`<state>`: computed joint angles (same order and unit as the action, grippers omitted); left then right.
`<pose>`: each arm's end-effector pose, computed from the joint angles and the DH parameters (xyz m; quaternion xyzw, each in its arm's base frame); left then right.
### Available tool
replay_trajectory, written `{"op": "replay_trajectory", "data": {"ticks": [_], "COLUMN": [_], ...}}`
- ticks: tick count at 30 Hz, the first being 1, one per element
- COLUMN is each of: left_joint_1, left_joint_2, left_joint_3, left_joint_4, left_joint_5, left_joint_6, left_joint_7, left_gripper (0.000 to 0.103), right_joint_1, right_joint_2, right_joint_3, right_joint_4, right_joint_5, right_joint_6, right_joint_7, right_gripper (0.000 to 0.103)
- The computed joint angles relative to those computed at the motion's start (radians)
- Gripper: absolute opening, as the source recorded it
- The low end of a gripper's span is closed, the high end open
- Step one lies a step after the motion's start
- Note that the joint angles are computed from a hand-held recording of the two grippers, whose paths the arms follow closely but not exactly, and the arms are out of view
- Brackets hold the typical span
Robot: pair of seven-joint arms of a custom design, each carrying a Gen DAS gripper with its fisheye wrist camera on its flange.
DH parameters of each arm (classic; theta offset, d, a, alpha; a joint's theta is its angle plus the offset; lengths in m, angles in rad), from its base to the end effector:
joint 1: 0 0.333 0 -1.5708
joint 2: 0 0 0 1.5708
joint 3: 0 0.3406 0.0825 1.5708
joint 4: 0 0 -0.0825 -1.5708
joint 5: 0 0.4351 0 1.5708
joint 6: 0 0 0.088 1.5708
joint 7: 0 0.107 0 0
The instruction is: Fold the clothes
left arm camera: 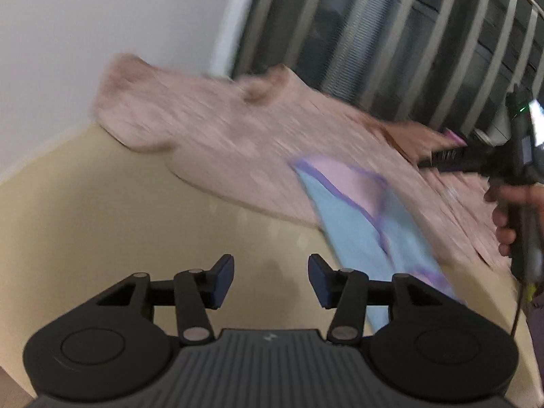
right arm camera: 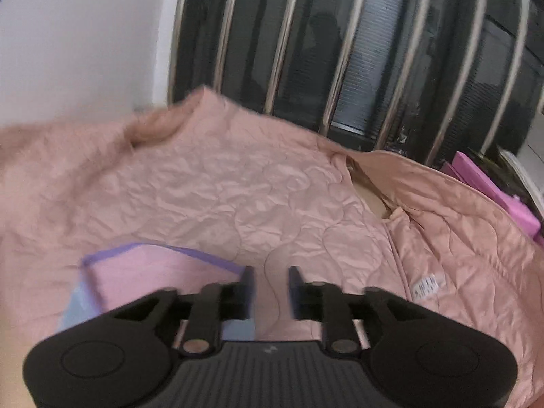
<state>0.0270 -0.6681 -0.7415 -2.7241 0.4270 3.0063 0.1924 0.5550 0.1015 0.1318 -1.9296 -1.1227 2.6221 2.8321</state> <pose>0.3136 -0.3128 0.4405 -0.6888 0.5682 -0.3900 0.2252 0.5062 0.4389 0.4933 -0.7071 0.5402 -0.3287 0.3164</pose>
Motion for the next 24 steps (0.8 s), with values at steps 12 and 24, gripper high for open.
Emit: {"op": "replay_trajectory", "data": {"ticks": [12,24], "left_joint_1": [-0.191,-0.287], "left_joint_2": [0.241,0.029], "left_joint_3": [0.075,0.117], "left_joint_4": [0.051,-0.002], "left_joint_5": [-0.082,-0.079], "left_joint_6": [0.206,-0.123], "left_joint_7": [0.21,0.236], "left_gripper": [0.057,0.054], "right_joint_1": [-0.046,-0.124], "right_joint_2": [-0.432,-0.584], "right_joint_3": [0.071,0.352], "right_joint_4": [-0.624,-0.741], "right_joint_5": [0.237,0.384], "right_joint_6": [0.348,0.367], "right_joint_7": [0.059,0.205], "right_gripper": [0.038,0.007]}}
